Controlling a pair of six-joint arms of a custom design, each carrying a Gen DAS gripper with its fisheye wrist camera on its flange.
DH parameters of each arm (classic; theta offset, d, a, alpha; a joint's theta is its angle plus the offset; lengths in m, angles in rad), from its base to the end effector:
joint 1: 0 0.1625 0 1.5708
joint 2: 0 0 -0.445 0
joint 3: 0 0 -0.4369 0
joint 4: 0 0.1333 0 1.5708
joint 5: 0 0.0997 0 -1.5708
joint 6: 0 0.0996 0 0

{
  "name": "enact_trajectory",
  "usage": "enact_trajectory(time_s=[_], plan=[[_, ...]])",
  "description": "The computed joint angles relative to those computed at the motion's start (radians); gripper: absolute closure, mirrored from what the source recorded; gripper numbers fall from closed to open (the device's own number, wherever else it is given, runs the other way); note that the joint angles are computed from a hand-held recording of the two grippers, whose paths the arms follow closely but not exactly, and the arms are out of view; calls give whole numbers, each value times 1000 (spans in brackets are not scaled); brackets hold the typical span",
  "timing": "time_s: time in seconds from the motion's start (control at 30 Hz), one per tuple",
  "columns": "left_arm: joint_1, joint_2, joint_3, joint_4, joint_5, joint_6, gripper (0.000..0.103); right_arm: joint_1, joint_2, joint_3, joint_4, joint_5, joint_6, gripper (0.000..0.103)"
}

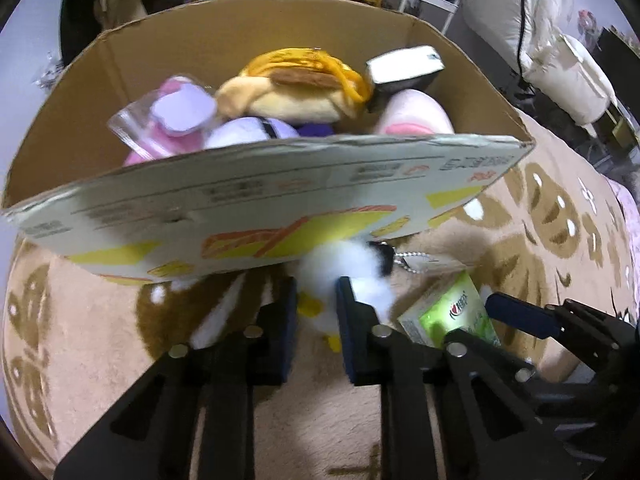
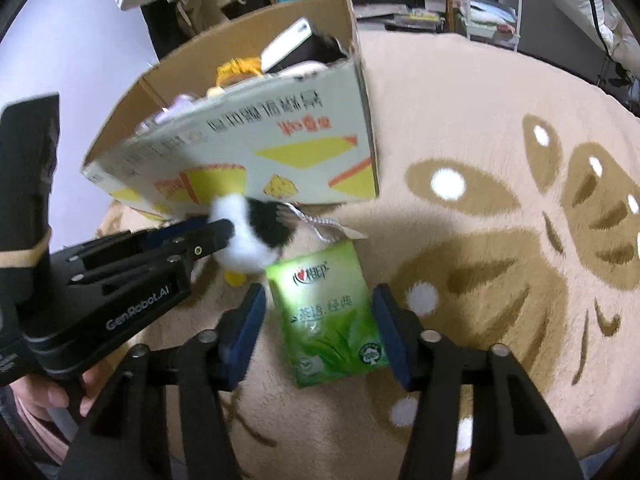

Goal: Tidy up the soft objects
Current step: 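Grasp the white fluffy chick with the left tool while the right tool grasps the green tissue pack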

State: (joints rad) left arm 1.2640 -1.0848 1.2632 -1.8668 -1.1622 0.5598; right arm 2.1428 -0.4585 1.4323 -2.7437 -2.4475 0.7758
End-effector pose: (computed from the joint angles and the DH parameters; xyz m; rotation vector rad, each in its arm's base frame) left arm -0.0610 -0.7649 0.3994 1.1122 2.4831 -0.0878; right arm 0.4564 -0.6041 -0.0446 -0.3594 -2.3991 0.8980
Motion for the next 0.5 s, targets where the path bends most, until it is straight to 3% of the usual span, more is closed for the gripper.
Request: enact_trajectory(time_s=[0.03,0.07,0.17,0.27,0.33,0.5], plan=[[3,4,-11,12,2,-5,94,1,-1,1,-6,3,-8,66],[5,7,-17,22,5,-10,94,-1,-4,6,-6,15,-8,69],[9,8,-22,42,12,-19,95,-1,-15,20,0,27,12,69],[11,4,-30,60,-37,-19,93,-2,-4,10,-9,36,16,68],[8,-3,-23,48,-48,-12,87,0,-3,7,2,39,22,58],[5,5,-29,65,-51,-26,85,-1,4,3,21,49,25,36]])
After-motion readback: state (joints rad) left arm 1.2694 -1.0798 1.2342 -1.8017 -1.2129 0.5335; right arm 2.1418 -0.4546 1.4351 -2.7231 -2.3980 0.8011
